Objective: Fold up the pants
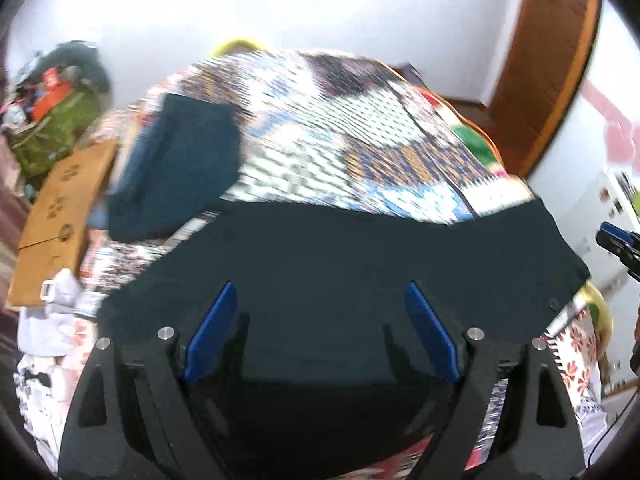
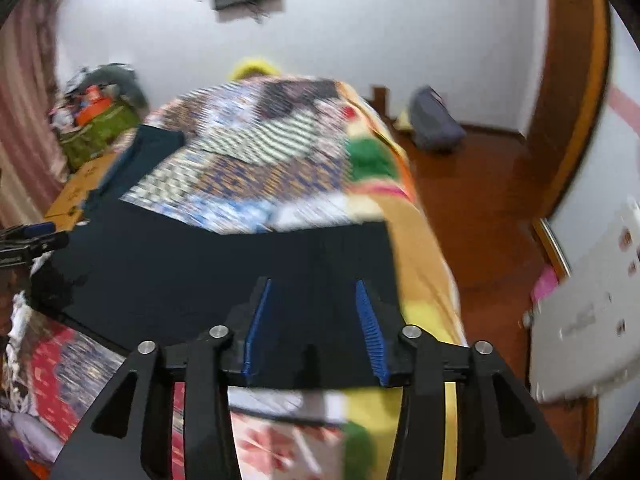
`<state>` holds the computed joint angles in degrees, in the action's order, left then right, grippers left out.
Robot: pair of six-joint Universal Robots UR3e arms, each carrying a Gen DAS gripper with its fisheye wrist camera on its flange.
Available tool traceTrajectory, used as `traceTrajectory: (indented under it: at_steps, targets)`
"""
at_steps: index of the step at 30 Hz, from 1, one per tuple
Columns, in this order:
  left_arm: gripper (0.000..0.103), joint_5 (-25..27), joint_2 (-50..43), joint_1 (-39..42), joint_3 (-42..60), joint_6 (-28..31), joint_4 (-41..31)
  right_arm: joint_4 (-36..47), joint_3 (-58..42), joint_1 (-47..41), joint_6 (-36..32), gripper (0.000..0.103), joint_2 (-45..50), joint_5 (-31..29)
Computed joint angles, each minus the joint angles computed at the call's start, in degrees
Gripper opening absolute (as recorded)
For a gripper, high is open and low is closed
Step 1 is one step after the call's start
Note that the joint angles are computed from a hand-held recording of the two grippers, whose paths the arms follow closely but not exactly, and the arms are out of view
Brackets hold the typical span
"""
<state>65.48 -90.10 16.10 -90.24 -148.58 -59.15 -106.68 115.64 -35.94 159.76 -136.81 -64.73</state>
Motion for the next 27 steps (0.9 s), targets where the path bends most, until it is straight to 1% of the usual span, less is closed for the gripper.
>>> traceTrajectory:
  at_steps: [2,5,9,13,16,18,23,25,27]
  targets:
    - [0.088,-1.66,0.42,5.00,0.79,0.80,-0.24,-9.24,-2.78,10.76,6.11,0.042,8.32,-3.36]
    - [0.091,-2.81,-0.73,11.00,2.61,1.16,-0.22,-18.15,-7.26,21.79,10.59,0.042,18.95,-6.40]
    - [0.091,-1.45,-6.41,17.32,7.90,0.63,-0.37,-24.65,-14.67,30.99,13.75,0.042,32.32,-6.10]
    - [0.091,1.12,-15.83,20.99,16.93,-0.21,-3.56,-27.62,-23.48,38.09,15.16,0.042,44.91,-6.43]
    - [0.091,3.80,-24.14,21.64,24.89,-0.01,-8.23,-26.76,-30.90,41.28,15.19,0.042,53.23,-6.24]
    - [0.091,5.35,-28.63,22.10,28.75,1.10,-10.95,-24.25,-37.91,42.92,14.84,0.042,59.74,-5.60]
    - [0.091,8.09,-37.00,20.78,35.06,2.46,-15.59,-13.01,-62.38,46.35,14.66,0.042,78.74,-4.42]
    - [0.090,8.19,-39.54,20.19,37.56,2.82,-17.98,-6.15,-74.37,47.19,14.35,0.042,86.18,-4.22]
    - [0.089,6.72,-41.94,20.05,40.45,3.24,-21.14,-1.69,-86.37,48.13,14.56,0.042,94.44,-3.95]
